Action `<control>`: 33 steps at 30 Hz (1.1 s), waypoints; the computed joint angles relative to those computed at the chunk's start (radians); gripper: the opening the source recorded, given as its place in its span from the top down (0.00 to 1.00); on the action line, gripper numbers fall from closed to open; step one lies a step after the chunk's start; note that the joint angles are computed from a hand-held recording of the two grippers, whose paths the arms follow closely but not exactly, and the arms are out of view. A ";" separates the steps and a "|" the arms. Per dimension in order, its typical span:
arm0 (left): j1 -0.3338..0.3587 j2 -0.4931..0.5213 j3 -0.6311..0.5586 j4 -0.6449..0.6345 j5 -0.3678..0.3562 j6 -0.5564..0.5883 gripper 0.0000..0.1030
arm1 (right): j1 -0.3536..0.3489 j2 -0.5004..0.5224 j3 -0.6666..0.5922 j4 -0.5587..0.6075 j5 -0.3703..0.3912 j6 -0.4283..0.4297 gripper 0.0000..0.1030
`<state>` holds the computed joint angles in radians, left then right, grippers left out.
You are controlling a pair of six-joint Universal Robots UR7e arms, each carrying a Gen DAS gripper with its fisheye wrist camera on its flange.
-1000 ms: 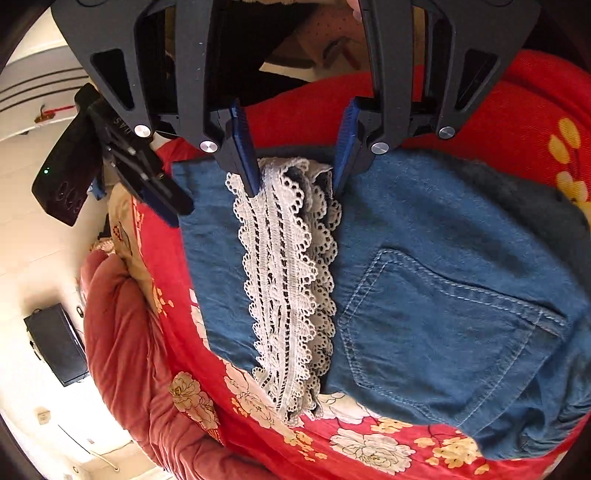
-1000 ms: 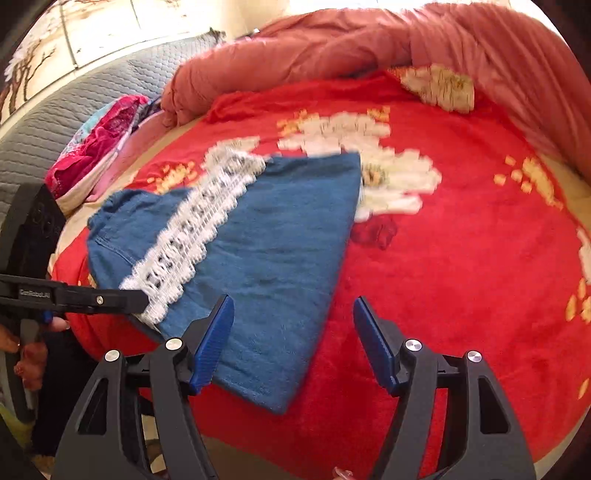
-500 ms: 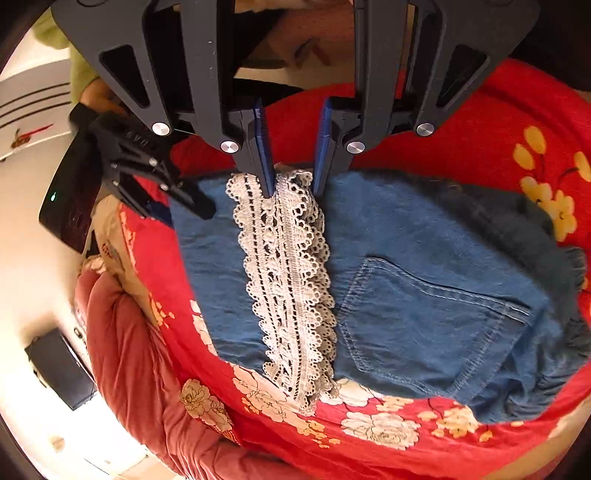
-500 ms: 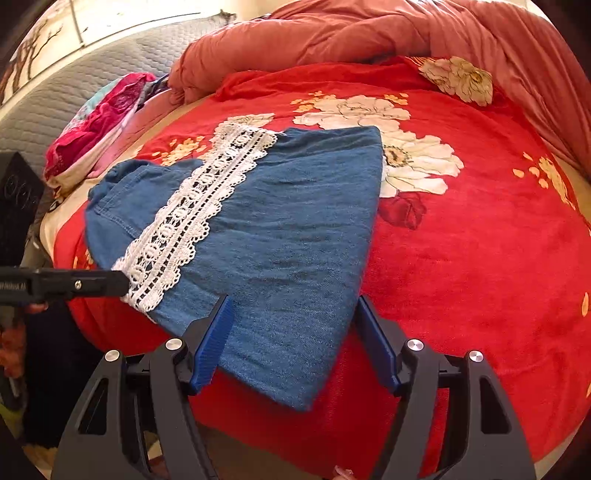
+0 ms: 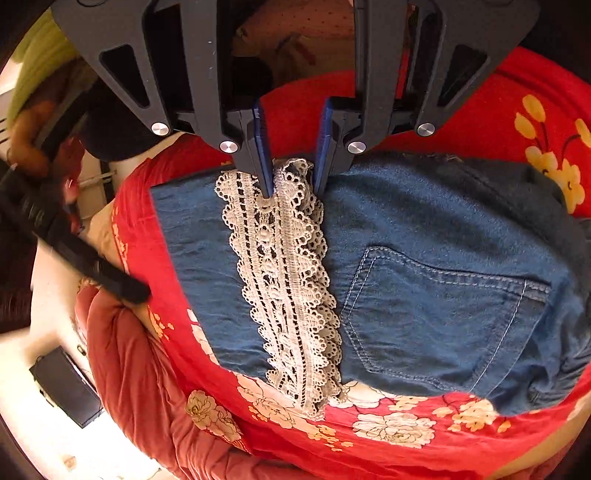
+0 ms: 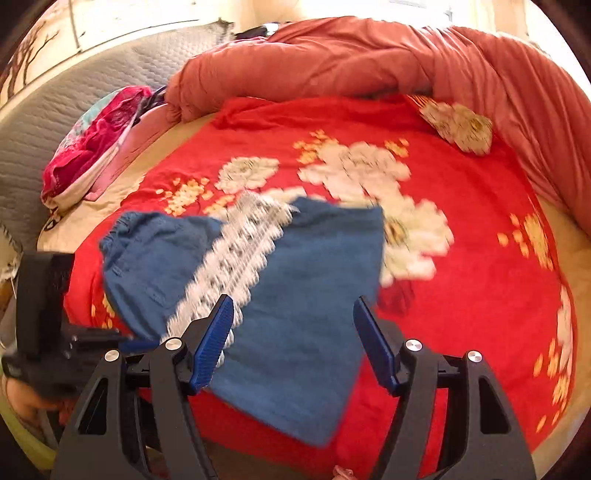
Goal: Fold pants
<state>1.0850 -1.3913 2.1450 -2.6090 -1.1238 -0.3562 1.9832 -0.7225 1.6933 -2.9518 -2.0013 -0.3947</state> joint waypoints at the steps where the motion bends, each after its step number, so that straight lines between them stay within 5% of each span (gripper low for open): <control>1: -0.004 0.000 0.002 0.000 0.010 0.002 0.85 | 0.005 0.025 -0.034 0.008 -0.012 -0.027 0.36; 14: -0.057 0.007 0.030 0.006 0.135 0.043 0.82 | -0.015 0.301 -0.422 0.279 0.014 -0.067 0.39; 25: -0.060 0.007 0.039 -0.036 0.131 0.079 0.79 | -0.045 0.294 -0.393 0.243 0.091 -0.084 0.38; 33: -0.095 -0.030 0.054 -0.063 0.154 0.082 0.66 | -0.061 0.218 -0.312 0.159 0.150 -0.062 0.34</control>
<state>0.9896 -1.4213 2.1991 -2.6722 -0.9698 -0.2746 1.9223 -0.5045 1.3814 -2.7923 -1.8518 -0.4562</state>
